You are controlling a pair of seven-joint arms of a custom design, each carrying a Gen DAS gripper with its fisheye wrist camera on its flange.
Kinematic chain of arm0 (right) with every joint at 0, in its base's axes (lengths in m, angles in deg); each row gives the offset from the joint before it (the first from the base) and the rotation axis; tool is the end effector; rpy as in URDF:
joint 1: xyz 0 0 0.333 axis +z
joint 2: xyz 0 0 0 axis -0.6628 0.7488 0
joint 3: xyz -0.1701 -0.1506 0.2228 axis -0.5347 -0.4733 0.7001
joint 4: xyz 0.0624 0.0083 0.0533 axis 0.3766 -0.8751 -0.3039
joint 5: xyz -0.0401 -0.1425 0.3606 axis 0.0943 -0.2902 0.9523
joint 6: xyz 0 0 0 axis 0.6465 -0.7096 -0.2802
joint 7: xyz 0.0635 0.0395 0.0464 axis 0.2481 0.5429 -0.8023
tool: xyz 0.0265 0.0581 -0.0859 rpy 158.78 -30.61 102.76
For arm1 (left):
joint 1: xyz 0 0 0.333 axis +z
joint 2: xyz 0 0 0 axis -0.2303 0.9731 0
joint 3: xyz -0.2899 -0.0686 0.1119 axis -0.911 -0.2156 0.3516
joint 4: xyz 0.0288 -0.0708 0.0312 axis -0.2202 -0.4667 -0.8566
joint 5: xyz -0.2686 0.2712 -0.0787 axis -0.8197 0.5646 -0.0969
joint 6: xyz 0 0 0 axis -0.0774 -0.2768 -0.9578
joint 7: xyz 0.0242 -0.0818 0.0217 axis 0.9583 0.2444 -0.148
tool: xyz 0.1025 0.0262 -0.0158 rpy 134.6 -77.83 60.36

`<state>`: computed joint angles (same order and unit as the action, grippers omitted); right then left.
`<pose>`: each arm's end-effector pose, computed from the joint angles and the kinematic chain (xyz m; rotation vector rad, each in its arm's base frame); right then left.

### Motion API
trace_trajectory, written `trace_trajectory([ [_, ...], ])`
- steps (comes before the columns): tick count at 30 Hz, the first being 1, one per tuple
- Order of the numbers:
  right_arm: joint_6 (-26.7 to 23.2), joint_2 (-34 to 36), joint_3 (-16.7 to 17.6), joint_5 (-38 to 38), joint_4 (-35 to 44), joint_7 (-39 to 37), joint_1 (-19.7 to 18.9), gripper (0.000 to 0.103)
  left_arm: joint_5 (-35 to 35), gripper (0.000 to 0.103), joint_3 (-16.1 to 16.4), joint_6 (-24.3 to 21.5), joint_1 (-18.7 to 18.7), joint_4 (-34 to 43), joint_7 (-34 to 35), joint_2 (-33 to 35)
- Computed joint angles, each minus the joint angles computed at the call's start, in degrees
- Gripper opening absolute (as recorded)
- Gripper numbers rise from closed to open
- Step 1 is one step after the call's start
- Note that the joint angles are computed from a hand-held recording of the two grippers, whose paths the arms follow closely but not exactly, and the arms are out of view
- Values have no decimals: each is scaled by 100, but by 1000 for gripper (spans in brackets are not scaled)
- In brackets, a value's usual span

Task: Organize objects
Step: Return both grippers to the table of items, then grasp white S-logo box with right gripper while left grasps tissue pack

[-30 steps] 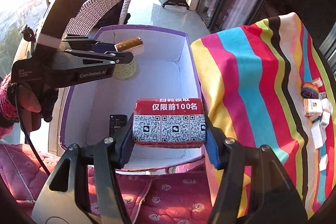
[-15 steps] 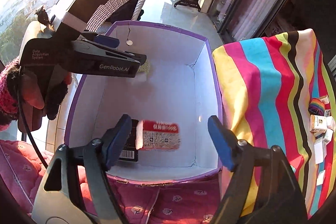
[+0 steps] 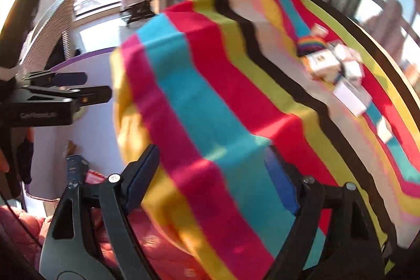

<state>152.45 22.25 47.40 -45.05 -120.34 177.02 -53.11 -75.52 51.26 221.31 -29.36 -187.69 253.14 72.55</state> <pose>0.3848 0.1073 0.3817 -2.0209 1.6665 -0.7604 0.4654 -0.1984 0.3356 -1.5405 2.3207 -1.1083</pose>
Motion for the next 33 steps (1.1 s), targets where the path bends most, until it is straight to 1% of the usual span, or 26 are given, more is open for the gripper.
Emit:
trace_trajectory([
  [2, -104, 45, -184, 37, -16, 68, -350, 87, 418, 85, -174, 77, -201, 561, -117, 452],
  [3, -110, 86, -246, 30, -13, 139, -549, 87, 855, 85, -244, 154, -301, 850, -362, 713],
  [4, -94, 132, -310, 27, -13, 219, -734, 87, 1452, 85, -284, 250, -407, 1141, -800, 1005],
  [5, -88, 148, -535, 77, -42, 193, -768, 87, 2197, 85, -214, 274, -571, 1419, -1432, 1287],
  [6, -58, 152, -679, 125, -89, 212, -843, 87, 2909, 85, -52, 194, -769, 1754, -2041, 1585],
  [8, 65, 137, -866, 240, -190, 258, -976, 87, 4104, 85, 397, -19, -1230, 2480, -3086, 2173],
  [10, 259, 74, -1120, 432, -328, 117, -888, 87, 5142, 85, 947, -354, -1712, 3337, -3966, 2787],
  [11, 311, 32, -1245, 531, -386, 17, -803, 87, 5559, 85, 1188, -554, -1899, 3824, -4324, 3117],
  [13, 367, -22, -1371, 705, -464, -138, -663, 87, 6167, 85, 1531, -825, -2133, 4669, -4837, 3683],
  [14, 401, -52, -1469, 792, -510, -231, -560, 87, 6358, 85, 1606, -956, -2160, 5058, -5016, 3926],
  [15, 437, -39, -1608, 880, -530, -342, -414, 87, 6415, 85, 1497, -1140, -2041, 5421, -5043, 4128],
  [16, 457, -1, -1791, 959, -530, -484, -234, 87, 6401, 85, 1296, -1360, -1857, 5754, -5003, 4301],
  [19, 521, 95, -1992, 1195, -504, -731, -3, 87, 6469, 86, 831, -1984, -1482, 6554, -4966, 4740],
  [20, 531, 165, -2092, 1281, -465, -818, 106, 87, 6470, 85, 666, -1933, -1382, 6568, -4867, 4771],
  [21, 542, 228, -2221, 1375, -434, -907, 242, 87, 6415, 80, 441, -1890, -1229, 6496, -4720, 4755],
  [22, 544, 291, -2367, 1467, -399, -1004, 394, 87, 6302, 69, 158, -1763, -1025, 6291, -4500, 4665],
  [23, 530, 356, -2508, 1549, -347, -1116, 538, 87, 6227, 64, -44, -1621, -868, 6039, -4392, 4537],
  [24, 523, 427, -2580, 1611, -287, -1224, 598, 87, 6123, 59, -277, -1422, -682, 5688, -4244, 4356],
  [25, 527, 483, -2517, 1648, -231, -1296, 505, 87, 6139, 58, -366, -1260, -594, 5315, -4216, 4132],
  [26, 548, 557, -2319, 1665, -162, -1324, 261, 87, 6235, 56, -361, -1055, -581, 4898, -4245, 3870],
  [28, 570, 774, -1983, 1708, 41, -1402, -176, 87, 6572, 56, -158, -599, -716, 4062, -4450, 3339],
  [29, 532, 959, -1884, 1729, 219, -1468, -321, 87, 6707, 55, -92, -426, -748, 3690, -4538, 3109],
  [30, 475, 1187, -1877, 1736, 438, -1543, -362, 87, 6861, 55, 35, -284, -830, 3390, -4712, 2920],
  [31, 426, 1435, -2063, 1801, 671, -1705, -202, 87, 7006, 55, 163, -181, -897, 3117, -4886, 2745],
  [32, 351, 1688, -2364, 1978, 927, -1968, 108, 87, 7077, 55, 153, -128, -851, 2883, -4947, 2596],
  [33, 262, 1927, -2685, 2348, 1190, -2404, 486, 87, 7114, 55, 61, -163, -726, 2719, -4928, 2481],
])
